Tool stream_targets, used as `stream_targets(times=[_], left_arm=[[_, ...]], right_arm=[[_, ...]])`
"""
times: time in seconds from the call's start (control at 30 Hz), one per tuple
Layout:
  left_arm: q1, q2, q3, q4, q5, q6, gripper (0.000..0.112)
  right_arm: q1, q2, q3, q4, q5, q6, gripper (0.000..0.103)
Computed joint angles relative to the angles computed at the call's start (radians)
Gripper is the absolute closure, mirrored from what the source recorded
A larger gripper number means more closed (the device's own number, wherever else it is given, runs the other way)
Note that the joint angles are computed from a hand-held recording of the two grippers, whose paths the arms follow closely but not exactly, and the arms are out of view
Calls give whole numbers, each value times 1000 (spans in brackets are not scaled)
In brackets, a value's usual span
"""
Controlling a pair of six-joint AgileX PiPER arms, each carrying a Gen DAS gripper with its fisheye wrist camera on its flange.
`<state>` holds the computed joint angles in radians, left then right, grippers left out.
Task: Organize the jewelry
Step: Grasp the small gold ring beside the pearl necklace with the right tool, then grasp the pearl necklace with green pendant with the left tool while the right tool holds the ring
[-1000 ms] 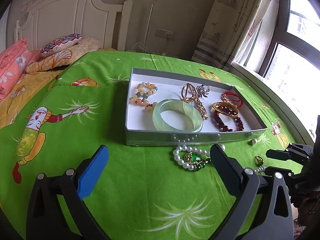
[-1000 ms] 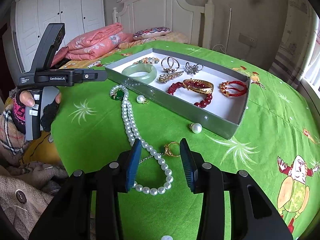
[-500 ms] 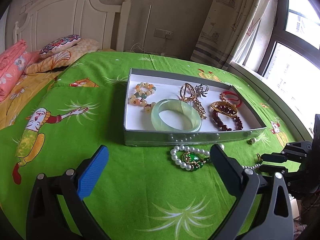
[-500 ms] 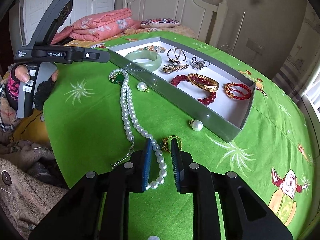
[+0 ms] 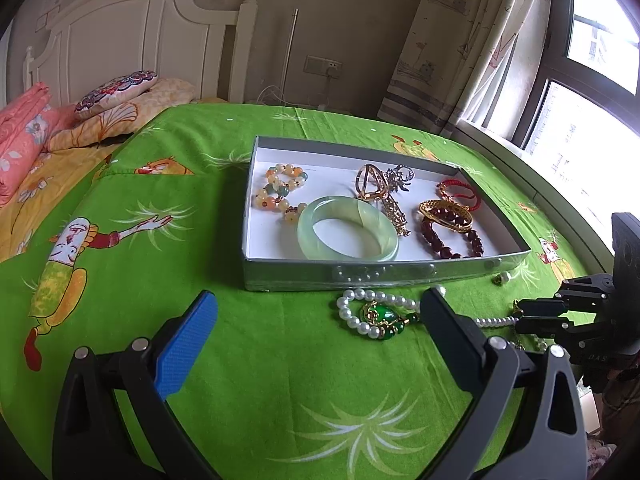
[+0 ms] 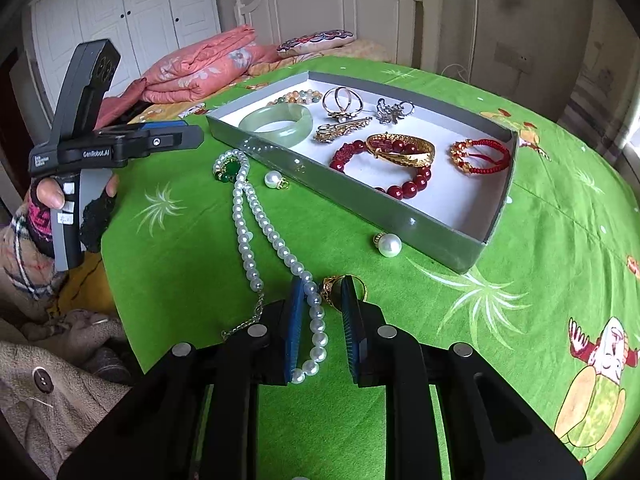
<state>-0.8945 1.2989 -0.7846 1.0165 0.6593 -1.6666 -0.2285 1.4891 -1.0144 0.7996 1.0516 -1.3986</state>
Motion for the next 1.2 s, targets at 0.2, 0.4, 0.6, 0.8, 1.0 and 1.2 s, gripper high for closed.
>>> stream_targets(times=[0.2,0.4,0.6,0.8,1.0,1.2], left_arm=[[4,-2,4,4,-9,3,12],[3,-4,7,6,-10,2,12],[-34,1,-4,28,43,-18,12],[-256,153,-140,65,251,158,12],[-224,260,-259,-79,144,400,18],[-131,288,-353,-321,87,431,35]], right_arm=[[-38,70,-73,9,84,94,84],[-37,73,-79,11,48,159,87],[12,20,-33,-27,-59,199,89],[150,-112,100,-134,-318,203,91],[26,-113,121,6,-244,48,93],[-110,-97,92,105,-147,-35,93]])
